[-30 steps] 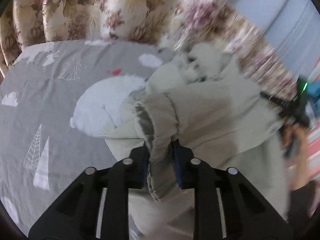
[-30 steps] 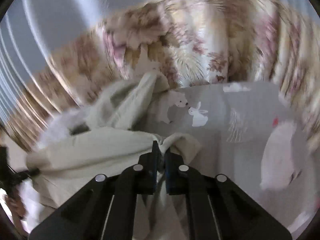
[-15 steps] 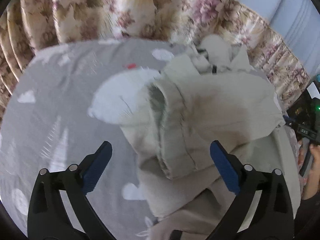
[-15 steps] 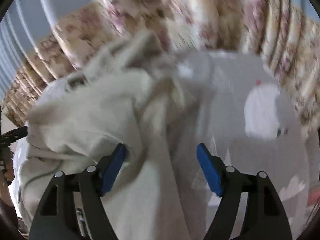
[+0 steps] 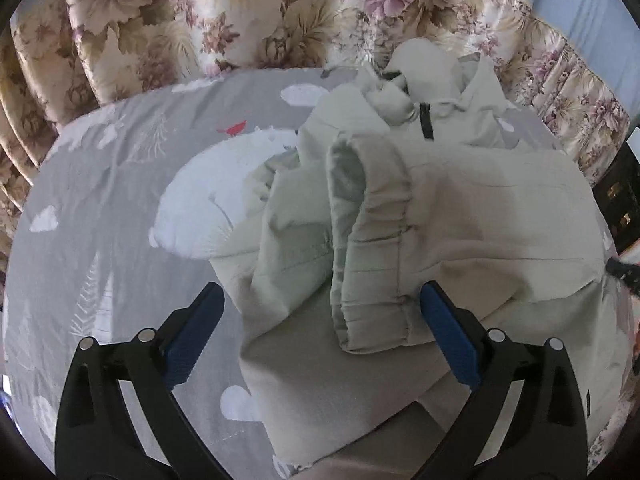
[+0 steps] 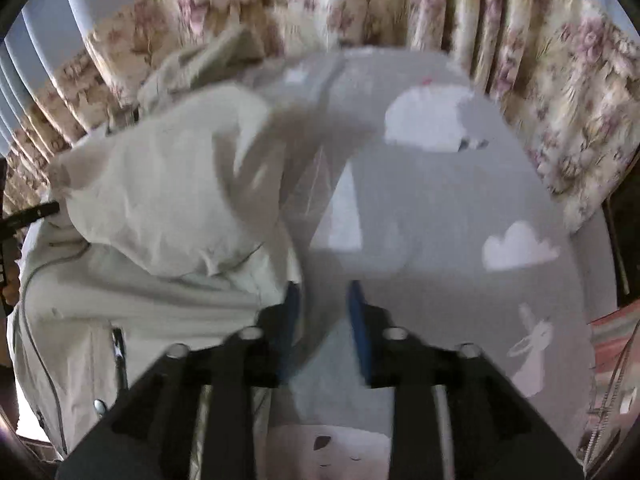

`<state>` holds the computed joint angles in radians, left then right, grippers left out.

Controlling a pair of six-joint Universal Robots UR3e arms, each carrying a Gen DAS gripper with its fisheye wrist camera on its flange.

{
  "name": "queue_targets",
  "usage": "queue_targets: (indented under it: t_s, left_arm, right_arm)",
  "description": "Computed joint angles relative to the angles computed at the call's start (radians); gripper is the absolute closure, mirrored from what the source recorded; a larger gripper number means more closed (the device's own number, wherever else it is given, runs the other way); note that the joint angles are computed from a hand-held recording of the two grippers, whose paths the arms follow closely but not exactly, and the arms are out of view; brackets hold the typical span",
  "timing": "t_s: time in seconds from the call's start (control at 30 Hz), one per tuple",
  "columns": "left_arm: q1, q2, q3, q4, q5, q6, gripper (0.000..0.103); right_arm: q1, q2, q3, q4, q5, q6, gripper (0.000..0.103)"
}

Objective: Fold large clothes

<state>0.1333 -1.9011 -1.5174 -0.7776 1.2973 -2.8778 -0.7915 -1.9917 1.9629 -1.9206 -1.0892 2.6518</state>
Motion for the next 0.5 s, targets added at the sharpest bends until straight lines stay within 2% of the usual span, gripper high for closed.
queue_targets:
  t_s: [0.03,0.07,0.1,0.17,0.23,0.33,0.37,0.4,0.43,0.47,0.5]
  left_arm:
    - [0.01,0.021,-0.009,0.002,-0.014,0.003,0.005]
    - [0.018,0.035,-0.01,0.0,-0.029,0.005,0.005]
    - [0.021,0.041,0.005,-0.007,-0.036,0.001,0.005]
    - [0.003,0.008,0.081,-0.03,-0.006,-0.024,0.005]
    - [-0.037,-0.086,0.216,-0.083,0.064,-0.049,0.005]
    - [-0.08,-0.232,0.36,-0.128,0.183,-0.064,0.007]
    - [-0.075,-0.26,0.381,-0.153,0.182,-0.063,0.007]
    - [-0.063,-0.274,0.384,-0.167,0.164,-0.056,0.007]
    - [-0.048,-0.284,0.377,-0.166,0.137,-0.044,0.006]
    - [-0.04,-0.288,0.373,-0.163,0.122,-0.036,0.005]
    - [-0.035,-0.301,0.377,-0.162,0.111,-0.029,0.003]
  right_arm:
    - [-0.02,-0.01,-0.011,0.0,0.042,0.002,0.065]
    - [0.002,0.009,-0.038,-0.048,0.055,0.037,0.055]
    - [0.043,0.045,-0.065,-0.107,0.035,0.075,0.051]
    - [0.188,0.191,-0.155,-0.257,-0.03,0.182,0.051]
    - [0.321,0.367,-0.264,-0.336,-0.089,0.243,0.051]
    - [0.509,0.597,-0.424,-0.389,-0.306,0.25,0.052]
    - [0.538,0.652,-0.464,-0.381,-0.351,0.247,0.055]
    - [0.553,0.695,-0.488,-0.375,-0.382,0.247,0.062]
    - [0.565,0.734,-0.503,-0.363,-0.417,0.238,0.062]
    - [0.567,0.748,-0.482,-0.385,-0.423,0.217,0.062]
    - [0.566,0.738,-0.444,-0.442,-0.432,0.206,0.055]
